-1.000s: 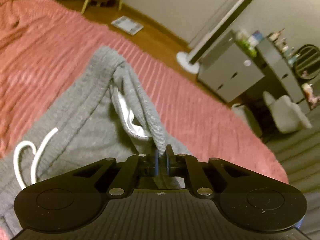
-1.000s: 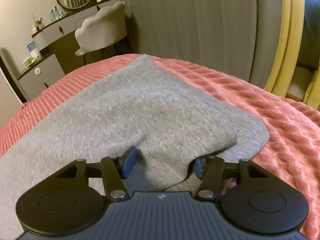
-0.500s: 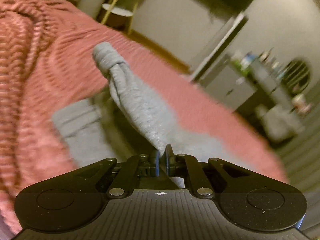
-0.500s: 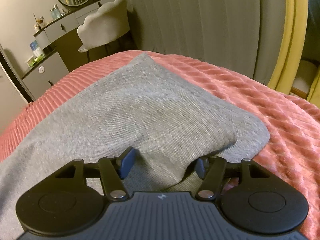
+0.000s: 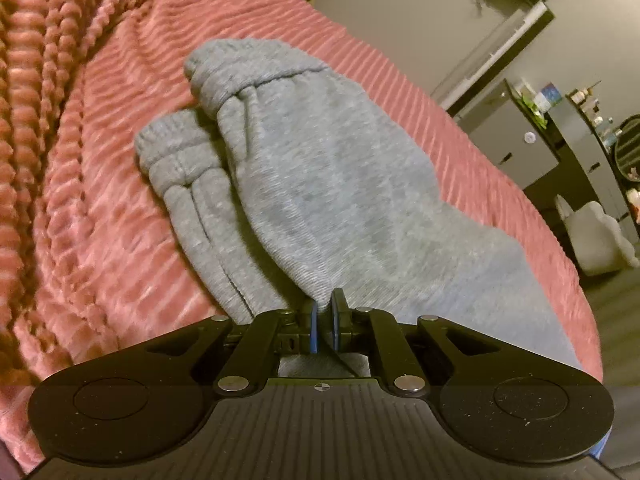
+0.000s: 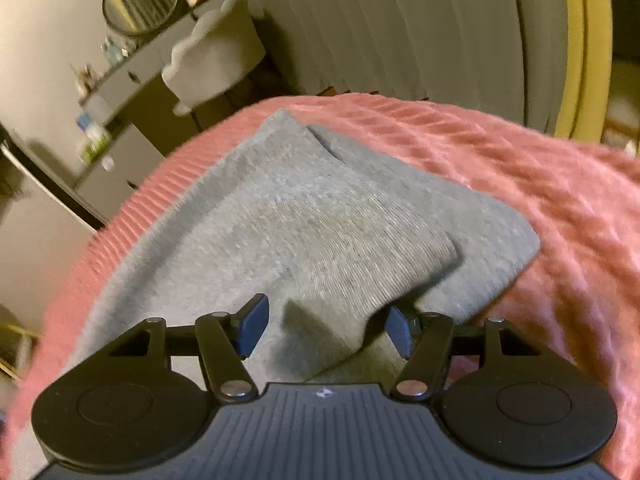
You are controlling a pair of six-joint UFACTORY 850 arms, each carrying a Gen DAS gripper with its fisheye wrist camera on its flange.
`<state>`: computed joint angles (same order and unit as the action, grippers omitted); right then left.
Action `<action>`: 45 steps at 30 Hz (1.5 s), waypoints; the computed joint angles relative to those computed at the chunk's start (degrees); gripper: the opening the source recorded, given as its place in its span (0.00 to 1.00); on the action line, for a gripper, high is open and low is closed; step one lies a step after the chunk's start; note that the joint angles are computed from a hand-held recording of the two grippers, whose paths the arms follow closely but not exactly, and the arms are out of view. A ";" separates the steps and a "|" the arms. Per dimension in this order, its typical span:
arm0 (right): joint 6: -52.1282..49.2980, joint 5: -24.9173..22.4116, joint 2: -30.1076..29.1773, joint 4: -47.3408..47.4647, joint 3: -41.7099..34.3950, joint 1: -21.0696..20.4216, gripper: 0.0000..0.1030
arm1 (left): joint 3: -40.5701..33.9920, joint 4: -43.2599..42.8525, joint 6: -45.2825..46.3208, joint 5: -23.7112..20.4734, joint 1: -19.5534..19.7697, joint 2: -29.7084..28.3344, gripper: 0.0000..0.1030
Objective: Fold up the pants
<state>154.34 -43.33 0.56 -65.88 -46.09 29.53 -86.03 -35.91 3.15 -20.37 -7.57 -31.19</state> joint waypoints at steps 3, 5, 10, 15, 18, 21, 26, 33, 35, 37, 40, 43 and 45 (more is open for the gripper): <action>8.26 2.33 2.49 -4.00 2.44 0.80 0.60 | 0.30 -0.95 0.83 0.17 -0.11 0.25 0.09; 11.04 3.11 3.09 -6.29 3.13 0.76 0.60 | 0.25 -1.49 1.55 0.14 -0.13 0.23 0.09; 9.93 2.14 0.54 -4.12 1.28 -1.41 0.21 | 0.01 -4.19 2.91 -0.86 0.38 -0.06 0.09; -4.35 -2.33 -2.18 2.06 -3.94 -1.72 0.04 | -1.35 -4.34 4.16 -1.89 0.62 0.51 0.08; -10.12 -10.00 -0.90 -0.43 -6.37 0.45 0.04 | -1.97 -6.28 6.55 -1.64 0.59 1.67 0.08; -12.39 -19.64 1.78 -3.42 -7.49 3.42 0.04 | -0.49 -16.06 15.34 -2.25 1.31 4.03 0.08; -17.34 -23.08 4.60 0.63 -5.61 3.04 0.03 | 3.33 -15.84 17.09 -3.26 1.54 6.83 0.08; -13.92 -12.73 1.47 10.12 -1.22 -1.28 0.04 | 5.86 -3.13 7.77 -4.18 0.81 5.10 0.10; -13.04 -10.83 0.35 10.77 -1.13 -1.67 0.07 | 5.06 1.04 5.60 -3.72 0.13 4.94 0.17; -14.59 -10.68 -1.12 12.16 -2.47 -1.58 0.07 | 4.32 8.62 0.56 -2.84 -0.81 5.17 0.24; -21.98 -15.14 -3.74 15.85 -6.34 -1.62 0.17 | 4.81 23.23 -11.70 0.42 -2.39 6.95 0.36; -26.35 -23.87 -6.39 19.63 -10.67 -0.12 0.36 | 6.00 31.26 -17.87 4.01 -3.00 9.13 0.51; -26.77 -28.32 -7.88 18.22 -13.05 1.78 0.36 | 5.19 29.75 -13.82 6.46 -3.18 9.17 0.64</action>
<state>127.57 -71.65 -7.33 -47.66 -59.14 31.31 -80.84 -6.15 -10.67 -13.91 -10.75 -22.02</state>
